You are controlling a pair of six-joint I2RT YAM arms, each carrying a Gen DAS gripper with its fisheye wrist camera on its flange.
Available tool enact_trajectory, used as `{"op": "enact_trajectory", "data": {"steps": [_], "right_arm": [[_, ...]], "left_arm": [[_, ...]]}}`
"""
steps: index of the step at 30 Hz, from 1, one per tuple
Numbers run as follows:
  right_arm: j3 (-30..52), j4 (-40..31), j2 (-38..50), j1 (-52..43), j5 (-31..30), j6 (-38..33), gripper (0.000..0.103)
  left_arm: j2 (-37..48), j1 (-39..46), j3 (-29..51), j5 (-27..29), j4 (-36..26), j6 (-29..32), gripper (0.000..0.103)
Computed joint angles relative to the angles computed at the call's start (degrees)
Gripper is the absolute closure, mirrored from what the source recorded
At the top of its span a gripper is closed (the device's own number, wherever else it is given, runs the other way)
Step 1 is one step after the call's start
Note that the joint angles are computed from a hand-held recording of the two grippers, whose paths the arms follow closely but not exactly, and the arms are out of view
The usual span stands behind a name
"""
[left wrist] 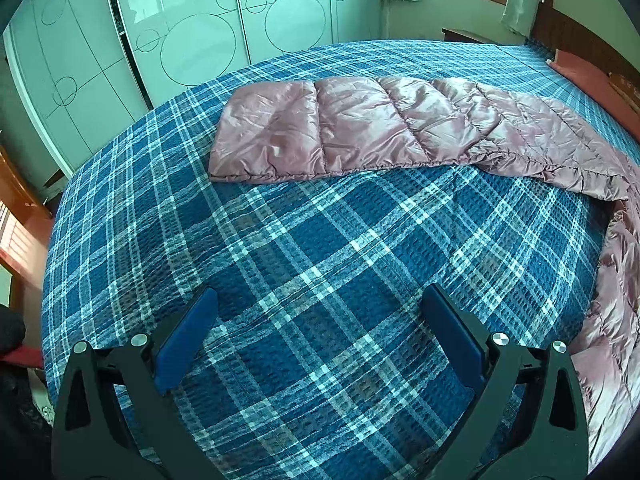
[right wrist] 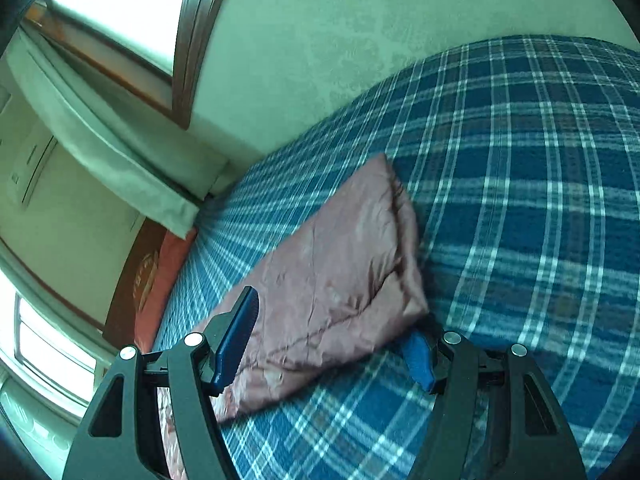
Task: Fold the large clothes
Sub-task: 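Grasp the cuff of a pink jacket sleeve with the right gripper, then lift the sleeve across the jacket body and open the right gripper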
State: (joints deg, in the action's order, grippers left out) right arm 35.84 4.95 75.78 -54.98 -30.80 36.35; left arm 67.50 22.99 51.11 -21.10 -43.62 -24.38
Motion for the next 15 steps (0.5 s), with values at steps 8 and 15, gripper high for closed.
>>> {"op": "enact_trajectory", "data": {"steps": [8,15], "right_arm": [[7.46,-4.91,4.07,2.31,1.91,-4.62,0.089],[11.83,-10.17,-4.72,20.32,10.56,-9.45,0.09]], "left_arm": [[-0.8,-4.38,-1.8,-3.27,-0.08,-3.23,0.002],[-0.83,-4.31,-1.61,-3.25,-0.11,-3.07,0.002]]}}
